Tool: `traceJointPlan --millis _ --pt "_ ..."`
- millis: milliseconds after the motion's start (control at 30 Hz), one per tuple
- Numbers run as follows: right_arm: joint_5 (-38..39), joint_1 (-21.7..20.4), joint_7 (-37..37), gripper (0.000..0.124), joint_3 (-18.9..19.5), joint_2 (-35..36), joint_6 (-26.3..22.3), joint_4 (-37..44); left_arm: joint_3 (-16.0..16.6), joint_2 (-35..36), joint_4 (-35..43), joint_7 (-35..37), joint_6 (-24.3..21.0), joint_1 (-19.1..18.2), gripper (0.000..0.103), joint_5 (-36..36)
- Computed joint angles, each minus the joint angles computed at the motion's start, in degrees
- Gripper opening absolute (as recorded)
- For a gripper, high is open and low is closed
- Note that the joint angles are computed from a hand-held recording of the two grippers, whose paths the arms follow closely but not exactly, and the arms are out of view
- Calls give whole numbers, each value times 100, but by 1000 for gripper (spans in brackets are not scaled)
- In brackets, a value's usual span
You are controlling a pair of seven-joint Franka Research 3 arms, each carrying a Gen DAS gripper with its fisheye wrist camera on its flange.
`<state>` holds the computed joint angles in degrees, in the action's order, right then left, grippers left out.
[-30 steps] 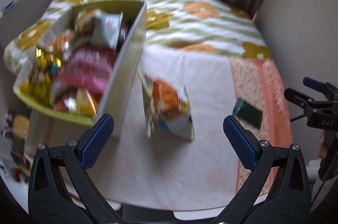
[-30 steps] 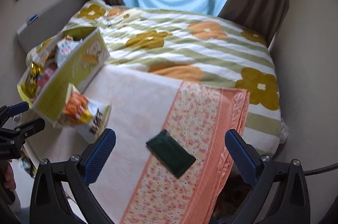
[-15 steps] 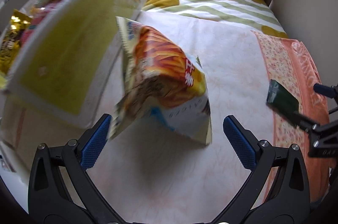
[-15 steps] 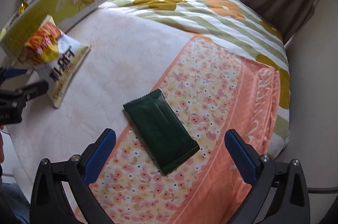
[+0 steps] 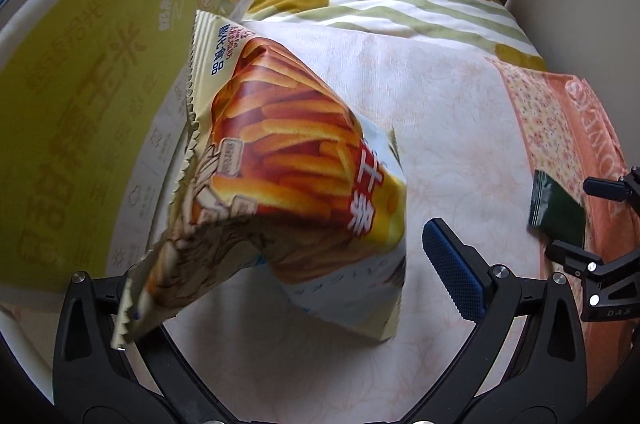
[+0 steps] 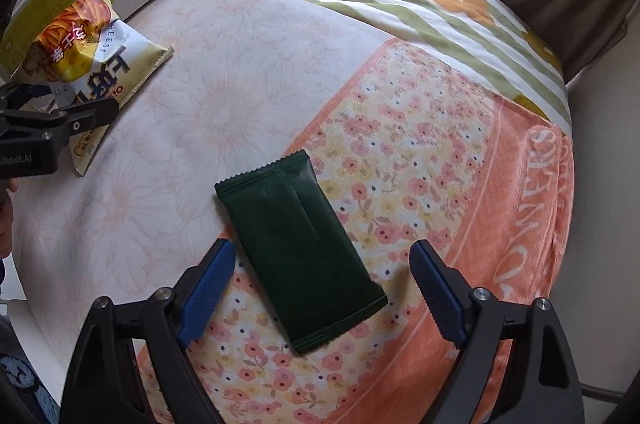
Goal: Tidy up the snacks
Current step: 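Grasp the fries snack bag with the left gripper while the right grasps the dark green pack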
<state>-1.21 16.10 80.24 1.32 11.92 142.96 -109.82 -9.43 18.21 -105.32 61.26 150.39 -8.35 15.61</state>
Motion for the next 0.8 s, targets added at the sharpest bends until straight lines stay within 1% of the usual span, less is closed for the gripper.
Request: traceJointPlan --millis 33,100,167,200,233,333,400,467,500,567,667,800 --pt "97 -29 -107 82 27 30 -23 42 -14 37 35 31 15 18 103 -35" --pt "391 -99 -363 73 89 64 -88 107 -42 123 129 113 30 53 102 -114" --pt "541 -119 -489 70 101 99 -147 169 -57 170 172 176 77 81 100 -178" --pt "595 -124 -533 69 101 108 -161 185 -70 191 191 220 102 101 94 -221" --pt "639 -128 -572 68 100 96 -147 167 -78 227 234 253 101 107 84 -253" --pt "695 -112 -654 63 100 54 -68 90 -139 292 312 450 80 162 76 -419" --pt "709 -97 -683 60 101 12 -55 43 -113 306 336 477 95 138 73 -401" --pt "754 -100 -751 58 110 -3 -55 27 -140 294 316 570 127 160 61 -450" --pt "770 -101 -779 56 112 -11 -54 19 -161 292 315 628 137 173 58 -491" --pt "785 -98 -798 54 109 -24 -64 12 -139 304 357 661 89 139 57 -462" --pt "791 -88 -797 49 106 -54 -36 -24 -154 328 399 767 73 141 57 -491" --pt "717 -57 -741 47 99 -87 38 -84 -156 256 309 852 131 145 56 -515"
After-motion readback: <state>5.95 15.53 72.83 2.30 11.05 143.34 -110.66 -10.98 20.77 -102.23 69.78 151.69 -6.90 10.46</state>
